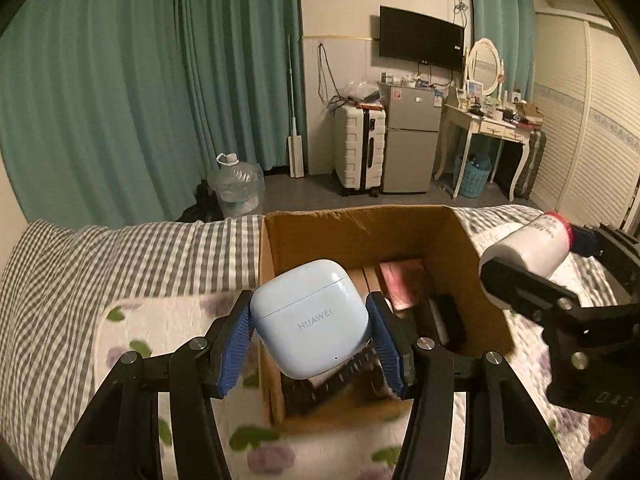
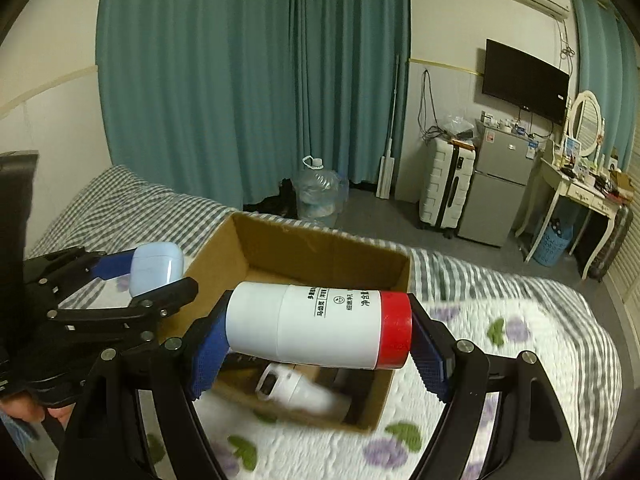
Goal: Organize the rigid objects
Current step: 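Carry the earbuds case and bottle over the box, then open both tools to drop the earbuds case and bottle into the box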
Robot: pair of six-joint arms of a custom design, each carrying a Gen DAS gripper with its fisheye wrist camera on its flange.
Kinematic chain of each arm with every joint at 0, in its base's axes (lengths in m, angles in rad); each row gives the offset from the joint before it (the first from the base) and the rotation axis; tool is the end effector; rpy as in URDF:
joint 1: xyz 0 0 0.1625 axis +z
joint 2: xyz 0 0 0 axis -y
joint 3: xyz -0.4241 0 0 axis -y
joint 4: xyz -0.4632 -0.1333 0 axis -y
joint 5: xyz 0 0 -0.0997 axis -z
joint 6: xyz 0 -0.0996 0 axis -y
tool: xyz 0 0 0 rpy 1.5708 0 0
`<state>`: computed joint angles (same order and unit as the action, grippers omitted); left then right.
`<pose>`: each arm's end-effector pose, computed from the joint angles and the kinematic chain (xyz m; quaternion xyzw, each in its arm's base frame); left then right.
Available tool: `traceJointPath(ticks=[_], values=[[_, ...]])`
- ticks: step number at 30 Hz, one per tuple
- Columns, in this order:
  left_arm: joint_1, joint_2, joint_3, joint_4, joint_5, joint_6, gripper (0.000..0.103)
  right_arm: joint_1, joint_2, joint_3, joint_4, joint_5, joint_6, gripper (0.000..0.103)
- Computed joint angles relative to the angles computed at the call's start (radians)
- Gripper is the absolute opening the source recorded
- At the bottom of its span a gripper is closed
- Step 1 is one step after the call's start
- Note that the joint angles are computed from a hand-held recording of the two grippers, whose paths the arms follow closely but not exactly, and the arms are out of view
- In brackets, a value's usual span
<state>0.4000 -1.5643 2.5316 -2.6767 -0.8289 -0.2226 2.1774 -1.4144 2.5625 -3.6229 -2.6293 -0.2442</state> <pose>-0.2668 -0.3306 0.1463 0.4021 0.8387 -0.2816 0.2359 0.2412 -0.2661 0.2071 0.1196 -0.7983 0.4527 0.3788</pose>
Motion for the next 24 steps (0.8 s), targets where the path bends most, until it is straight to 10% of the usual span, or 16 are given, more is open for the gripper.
traceJointPath(ticks=[5,11,24], values=[[0.079,0.161,-0.061,-0.114,-0.026,0.072,0.057,-0.124,0.024,-0.026,-0.157,0.086,-0.154,0.079],[0.110,0.287,-0.090,-0.230,-0.017,0.144,0.059,-0.250,-0.025,0.001,-0.132,0.193,-0.129,0.079],[0.102,0.220,-0.059,-0.187,-0.054,0.113,0.063,-0.313,0.004,-0.037,-0.013,0.246,-0.098,0.079]])
